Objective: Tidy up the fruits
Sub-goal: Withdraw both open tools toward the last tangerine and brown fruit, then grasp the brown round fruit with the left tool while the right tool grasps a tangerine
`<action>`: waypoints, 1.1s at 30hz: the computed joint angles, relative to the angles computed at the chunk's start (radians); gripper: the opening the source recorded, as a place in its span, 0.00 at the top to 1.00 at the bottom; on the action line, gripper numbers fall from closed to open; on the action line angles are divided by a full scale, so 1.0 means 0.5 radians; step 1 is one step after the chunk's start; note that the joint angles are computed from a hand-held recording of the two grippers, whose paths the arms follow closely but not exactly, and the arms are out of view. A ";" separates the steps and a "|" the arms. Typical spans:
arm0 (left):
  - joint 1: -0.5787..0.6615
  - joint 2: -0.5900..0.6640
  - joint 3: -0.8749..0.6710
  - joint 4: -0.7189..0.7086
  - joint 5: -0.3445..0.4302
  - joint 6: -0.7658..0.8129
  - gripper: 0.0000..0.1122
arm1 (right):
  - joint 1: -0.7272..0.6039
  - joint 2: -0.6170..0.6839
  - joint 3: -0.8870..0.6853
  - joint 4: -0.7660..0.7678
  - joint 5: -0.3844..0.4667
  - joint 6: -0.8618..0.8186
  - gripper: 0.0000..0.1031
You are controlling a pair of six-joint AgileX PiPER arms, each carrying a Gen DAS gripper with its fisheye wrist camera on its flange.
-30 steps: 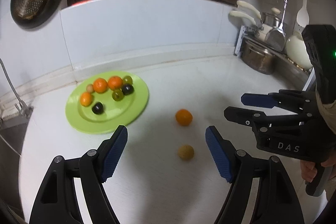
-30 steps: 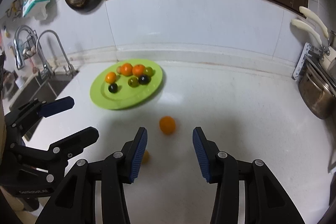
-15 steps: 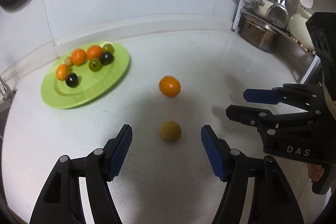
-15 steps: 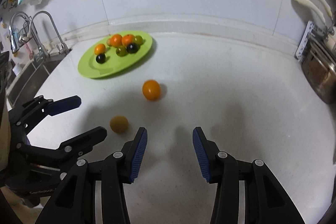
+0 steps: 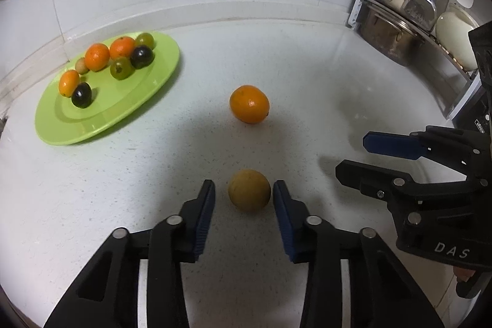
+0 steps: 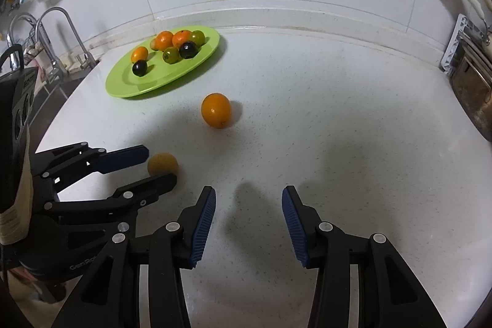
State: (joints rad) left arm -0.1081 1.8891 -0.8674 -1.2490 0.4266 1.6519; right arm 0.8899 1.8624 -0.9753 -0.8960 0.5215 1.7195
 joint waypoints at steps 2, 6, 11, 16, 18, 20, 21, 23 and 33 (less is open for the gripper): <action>0.013 0.014 -0.019 0.026 0.028 -0.032 0.73 | -0.010 0.007 -0.001 0.006 -0.019 -0.006 0.55; 0.027 0.034 -0.057 0.092 0.067 -0.105 0.75 | -0.029 0.012 -0.005 0.010 -0.051 -0.016 0.55; 0.072 -0.009 -0.083 0.217 0.099 -0.241 0.75 | -0.055 0.041 -0.051 0.003 -0.077 -0.049 0.55; 0.136 -0.052 -0.146 0.402 0.115 -0.438 0.75 | -0.079 0.092 -0.155 -0.011 -0.067 -0.110 0.55; 0.154 -0.053 -0.177 0.442 0.113 -0.481 0.75 | -0.097 0.120 -0.207 0.006 -0.077 -0.162 0.55; 0.181 -0.051 -0.202 0.447 0.118 -0.484 0.75 | -0.109 0.152 -0.260 0.023 -0.079 -0.206 0.55; 0.187 -0.048 -0.212 0.451 0.107 -0.484 0.75 | -0.114 0.170 -0.291 0.025 -0.077 -0.225 0.55; 0.196 -0.036 -0.238 0.459 0.082 -0.482 0.75 | -0.130 0.206 -0.354 0.050 -0.080 -0.277 0.55; 0.217 0.039 -0.337 0.513 0.009 -0.518 0.75 | -0.267 0.448 -0.691 0.358 -0.050 -0.698 0.56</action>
State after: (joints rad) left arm 0.0006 1.9088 -1.0362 -0.9924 0.4313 1.3929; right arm 0.7566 2.0866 -1.3205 -0.7169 0.4965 1.3706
